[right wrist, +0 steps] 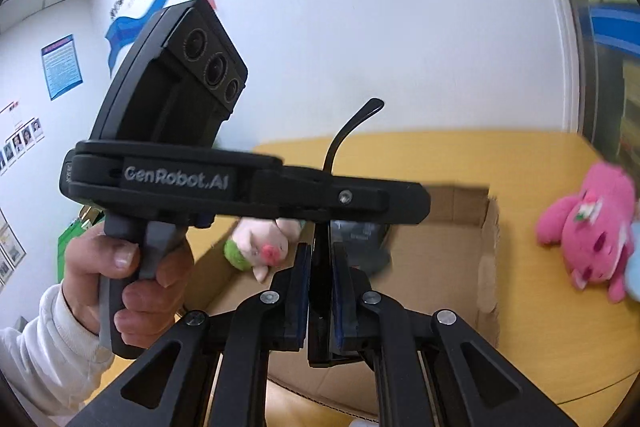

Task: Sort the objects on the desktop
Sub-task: 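Carry the sunglasses with the right gripper over the cardboard box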

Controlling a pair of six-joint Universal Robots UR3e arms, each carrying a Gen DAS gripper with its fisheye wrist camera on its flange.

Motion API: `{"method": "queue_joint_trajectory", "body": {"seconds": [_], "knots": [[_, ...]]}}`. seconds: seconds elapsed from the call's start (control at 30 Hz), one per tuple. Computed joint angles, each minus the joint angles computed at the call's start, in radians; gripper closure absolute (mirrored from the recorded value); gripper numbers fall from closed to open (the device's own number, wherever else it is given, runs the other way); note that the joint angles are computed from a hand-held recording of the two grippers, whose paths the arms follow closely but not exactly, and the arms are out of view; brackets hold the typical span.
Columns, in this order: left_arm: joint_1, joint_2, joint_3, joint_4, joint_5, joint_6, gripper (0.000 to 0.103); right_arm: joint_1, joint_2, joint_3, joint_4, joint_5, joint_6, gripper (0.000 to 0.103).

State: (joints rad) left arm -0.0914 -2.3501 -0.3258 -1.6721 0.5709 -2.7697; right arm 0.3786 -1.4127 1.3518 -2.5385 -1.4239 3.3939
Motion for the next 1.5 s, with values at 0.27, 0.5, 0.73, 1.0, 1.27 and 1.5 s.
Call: {"method": "queue_joint_trajectory", "body": {"seconds": [0.27, 0.5, 0.73, 1.0, 1.27, 1.5], "knots": [[0.002, -0.105, -0.082, 0.032, 0.016, -0.042, 0.096, -0.086, 0.088, 0.115, -0.029, 0.123, 0.03, 0.095], [0.0, -0.194, 0.004, -0.064, 0.059, -0.048, 0.096, -0.112, 0.137, 0.139, 0.012, 0.149, 0.024, 0.095], [0.02, -0.233, -0.042, -0.012, 0.102, -0.115, 0.096, -0.112, 0.167, 0.08, 0.139, 0.167, -0.021, 0.091], [0.062, -0.246, -0.031, -0.029, 0.096, -0.167, 0.096, -0.071, 0.331, -0.241, 0.355, 0.099, -0.201, 0.088], [0.127, -0.169, -0.128, -0.011, 0.163, -0.209, 0.088, -0.04, 0.629, -0.714, 0.697, 0.07, -0.293, 0.096], [0.201, -0.042, -0.313, 0.123, 0.2, -0.261, 0.074, -0.07, 0.705, -0.946, 0.863, 0.205, -0.335, 0.088]]}}
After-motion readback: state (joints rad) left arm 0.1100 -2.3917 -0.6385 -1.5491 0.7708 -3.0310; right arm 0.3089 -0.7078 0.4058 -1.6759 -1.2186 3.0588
